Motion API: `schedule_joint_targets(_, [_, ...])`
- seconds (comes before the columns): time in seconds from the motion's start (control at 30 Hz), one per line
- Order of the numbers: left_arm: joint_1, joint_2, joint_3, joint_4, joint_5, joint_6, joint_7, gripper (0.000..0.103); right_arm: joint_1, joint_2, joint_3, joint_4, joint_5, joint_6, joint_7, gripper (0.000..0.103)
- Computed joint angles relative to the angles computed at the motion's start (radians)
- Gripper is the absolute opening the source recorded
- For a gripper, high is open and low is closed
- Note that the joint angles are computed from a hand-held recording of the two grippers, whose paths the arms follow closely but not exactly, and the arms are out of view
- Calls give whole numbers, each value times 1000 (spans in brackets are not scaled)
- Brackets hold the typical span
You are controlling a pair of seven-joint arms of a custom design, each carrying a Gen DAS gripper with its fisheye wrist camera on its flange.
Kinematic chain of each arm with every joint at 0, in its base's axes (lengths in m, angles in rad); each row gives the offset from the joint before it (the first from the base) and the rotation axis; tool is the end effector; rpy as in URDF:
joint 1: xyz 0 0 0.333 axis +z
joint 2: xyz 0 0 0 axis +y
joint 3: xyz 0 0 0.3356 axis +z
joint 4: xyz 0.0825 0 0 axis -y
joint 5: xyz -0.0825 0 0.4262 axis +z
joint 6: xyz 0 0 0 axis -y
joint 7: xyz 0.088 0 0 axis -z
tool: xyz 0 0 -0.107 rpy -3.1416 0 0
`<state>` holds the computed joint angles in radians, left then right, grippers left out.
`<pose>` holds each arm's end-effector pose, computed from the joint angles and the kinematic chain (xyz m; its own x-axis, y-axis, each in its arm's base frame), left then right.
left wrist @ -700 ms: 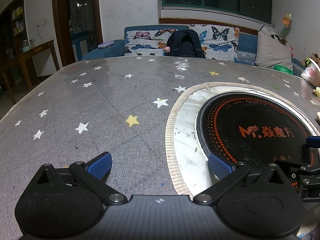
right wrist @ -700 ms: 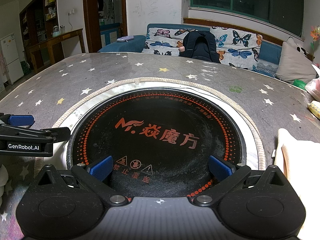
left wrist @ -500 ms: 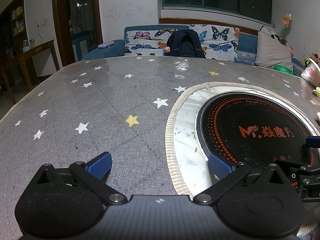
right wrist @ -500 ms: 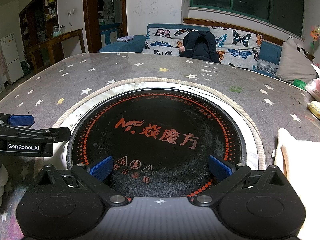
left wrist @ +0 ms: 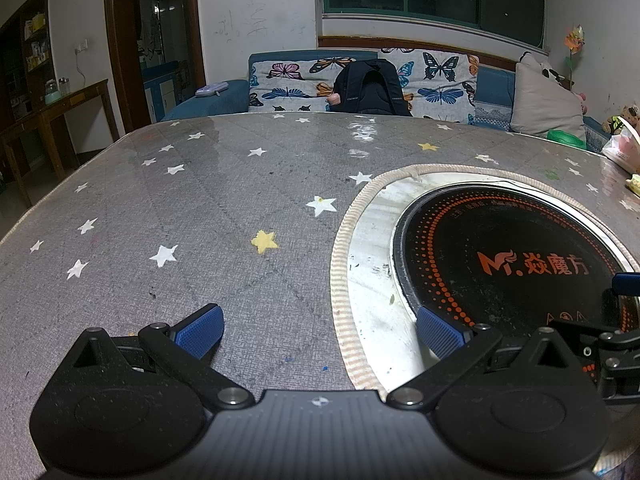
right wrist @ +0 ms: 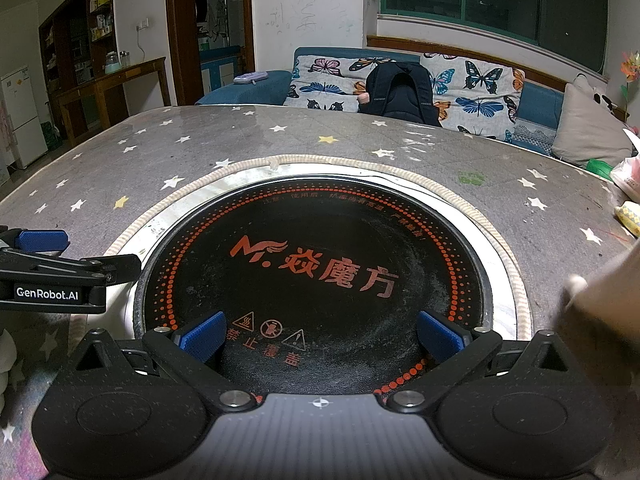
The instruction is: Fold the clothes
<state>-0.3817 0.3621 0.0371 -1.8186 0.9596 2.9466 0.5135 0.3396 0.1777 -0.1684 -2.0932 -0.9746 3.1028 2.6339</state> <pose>0.6531 -0.2943 0.4015 -0.1562 -0.9870 -0.0373 -0.6388 0.1298 -0.7584 0.6122 0.1800 0.4016 0.0910 -0.9957 -0.0162 -0.6558 -0.0477 -0.7534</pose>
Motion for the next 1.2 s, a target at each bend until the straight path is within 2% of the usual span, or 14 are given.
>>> schedule_joint_targets(1.0, [-2,1,2,1,-1,0,1,103,2,0,-3,0,2,2,-2,103])
schedule_joint_targets(1.2, [0,1,-2,3,-7,-5,8,103,-14,-6,17,-7,51,-2,-57,103])
